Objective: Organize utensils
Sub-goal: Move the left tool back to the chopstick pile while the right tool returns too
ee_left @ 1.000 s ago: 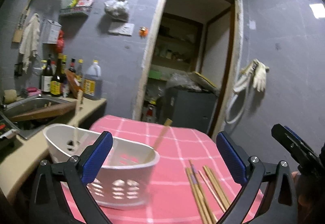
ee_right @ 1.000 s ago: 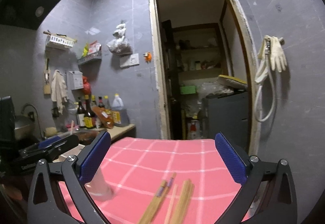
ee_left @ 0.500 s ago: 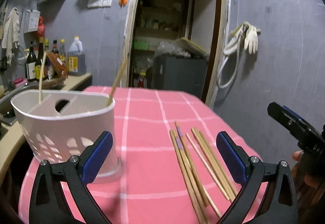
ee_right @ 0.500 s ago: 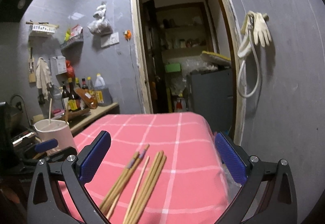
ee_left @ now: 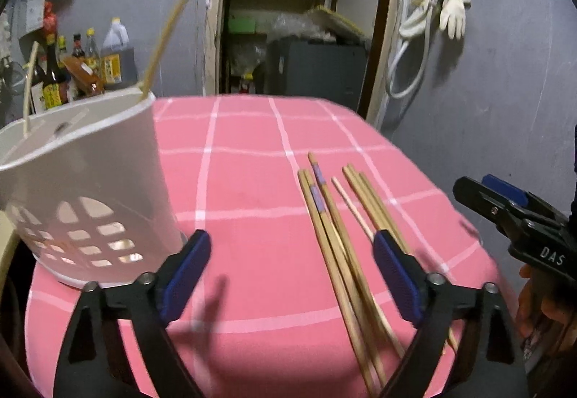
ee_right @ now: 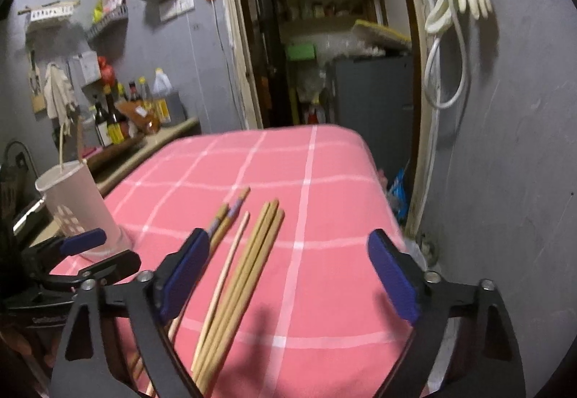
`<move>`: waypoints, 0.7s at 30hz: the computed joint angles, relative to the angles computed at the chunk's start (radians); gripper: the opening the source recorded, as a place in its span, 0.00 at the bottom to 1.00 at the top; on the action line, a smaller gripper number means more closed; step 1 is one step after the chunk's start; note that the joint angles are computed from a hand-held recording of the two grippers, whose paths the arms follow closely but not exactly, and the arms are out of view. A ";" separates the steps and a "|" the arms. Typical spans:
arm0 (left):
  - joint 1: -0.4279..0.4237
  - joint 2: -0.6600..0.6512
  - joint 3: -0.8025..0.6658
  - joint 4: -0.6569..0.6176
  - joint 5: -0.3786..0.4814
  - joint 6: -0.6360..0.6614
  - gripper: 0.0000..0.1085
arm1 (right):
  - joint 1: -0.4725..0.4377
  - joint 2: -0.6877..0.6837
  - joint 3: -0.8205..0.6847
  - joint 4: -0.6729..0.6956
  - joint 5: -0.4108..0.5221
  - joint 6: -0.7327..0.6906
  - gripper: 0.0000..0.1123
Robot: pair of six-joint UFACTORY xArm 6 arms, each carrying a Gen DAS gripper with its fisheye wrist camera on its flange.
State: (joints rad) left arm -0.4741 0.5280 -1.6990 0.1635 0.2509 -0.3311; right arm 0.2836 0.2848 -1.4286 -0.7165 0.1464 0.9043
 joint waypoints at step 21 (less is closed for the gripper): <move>0.003 0.275 -0.477 -0.191 0.415 0.167 0.43 | 0.054 0.192 -0.279 0.635 0.359 -0.626 0.38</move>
